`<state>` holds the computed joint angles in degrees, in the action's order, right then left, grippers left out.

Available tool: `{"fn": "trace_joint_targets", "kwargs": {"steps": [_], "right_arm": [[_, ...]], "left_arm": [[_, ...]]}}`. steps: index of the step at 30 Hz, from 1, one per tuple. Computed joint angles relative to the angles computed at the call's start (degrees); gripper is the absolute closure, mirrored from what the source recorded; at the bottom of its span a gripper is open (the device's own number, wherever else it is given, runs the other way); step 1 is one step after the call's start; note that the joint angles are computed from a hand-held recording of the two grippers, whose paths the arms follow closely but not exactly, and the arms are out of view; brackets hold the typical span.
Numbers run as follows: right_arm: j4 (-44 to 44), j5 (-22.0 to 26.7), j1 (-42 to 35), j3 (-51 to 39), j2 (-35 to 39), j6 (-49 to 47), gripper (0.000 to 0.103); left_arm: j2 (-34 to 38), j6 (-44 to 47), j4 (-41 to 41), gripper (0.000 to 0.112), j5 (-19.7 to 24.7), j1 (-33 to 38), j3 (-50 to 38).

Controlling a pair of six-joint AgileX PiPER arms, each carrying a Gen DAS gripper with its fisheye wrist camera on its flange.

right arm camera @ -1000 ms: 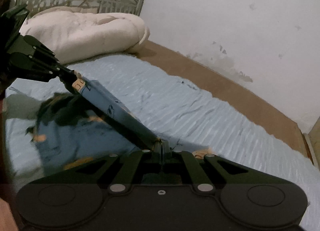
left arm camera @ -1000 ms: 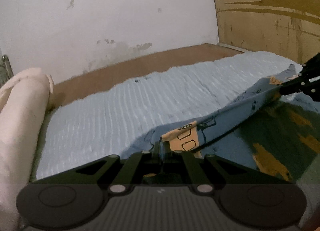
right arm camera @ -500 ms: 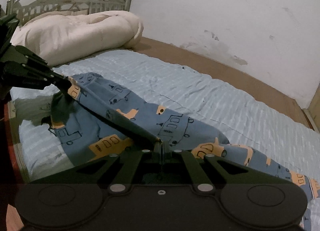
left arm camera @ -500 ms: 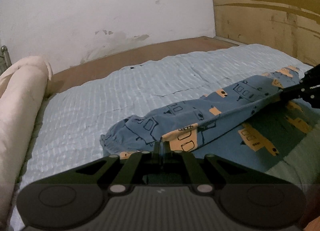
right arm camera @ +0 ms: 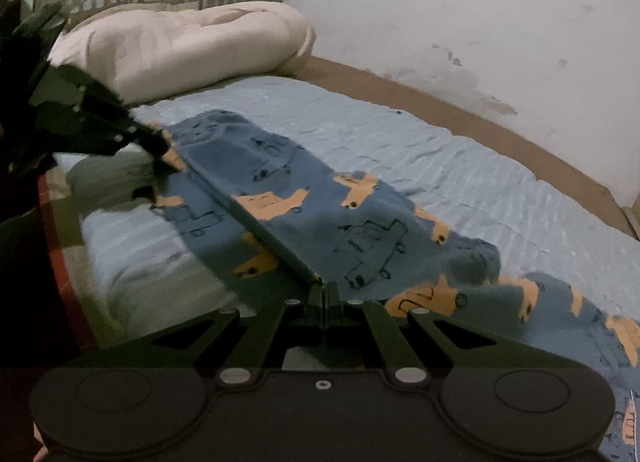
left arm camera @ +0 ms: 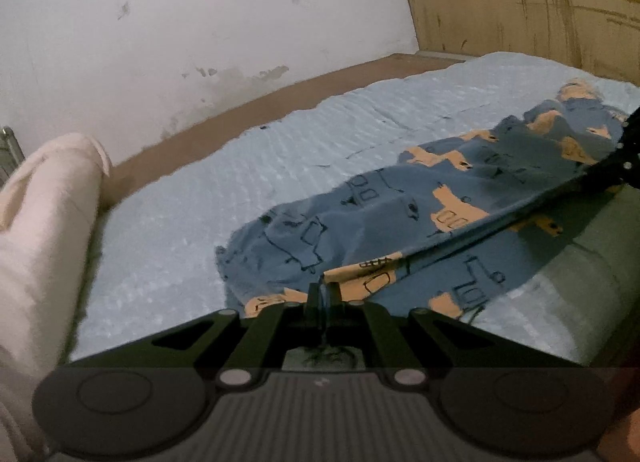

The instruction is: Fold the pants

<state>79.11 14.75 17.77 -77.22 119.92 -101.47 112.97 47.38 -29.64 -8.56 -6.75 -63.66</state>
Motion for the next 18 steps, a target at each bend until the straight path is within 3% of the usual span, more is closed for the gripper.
{"fn": "trace_joint_targets", "kwargs": {"steps": [6,8,11,16,18], "right_arm": [[-0.9,0.5,0.6,-1.1,1.6,2.8,0.103],[-2.9,0.3,0.9,-1.9,2.0,5.6,0.103],[-6.4,0.0,1.5,-2.2,2.1,9.4,0.103],[-4.2,0.2,1.4,-0.8,1.7,6.1,0.103],[-7.0,0.1,1.5,-1.5,2.5,9.1,0.103]], "left_arm": [[1.4,11.9,-8.3,0.112,-3.9,-0.7,-2.4],[2.5,11.3,-7.0,0.112,-3.6,-0.3,-4.1],[4.5,19.6,-12.7,0.112,-2.3,-0.3,-5.1],[5.1,16.2,-12.3,0.112,-2.8,-0.4,-3.5],[5.6,18.6,-15.9,0.111,-2.0,-0.4,-4.4]]}}
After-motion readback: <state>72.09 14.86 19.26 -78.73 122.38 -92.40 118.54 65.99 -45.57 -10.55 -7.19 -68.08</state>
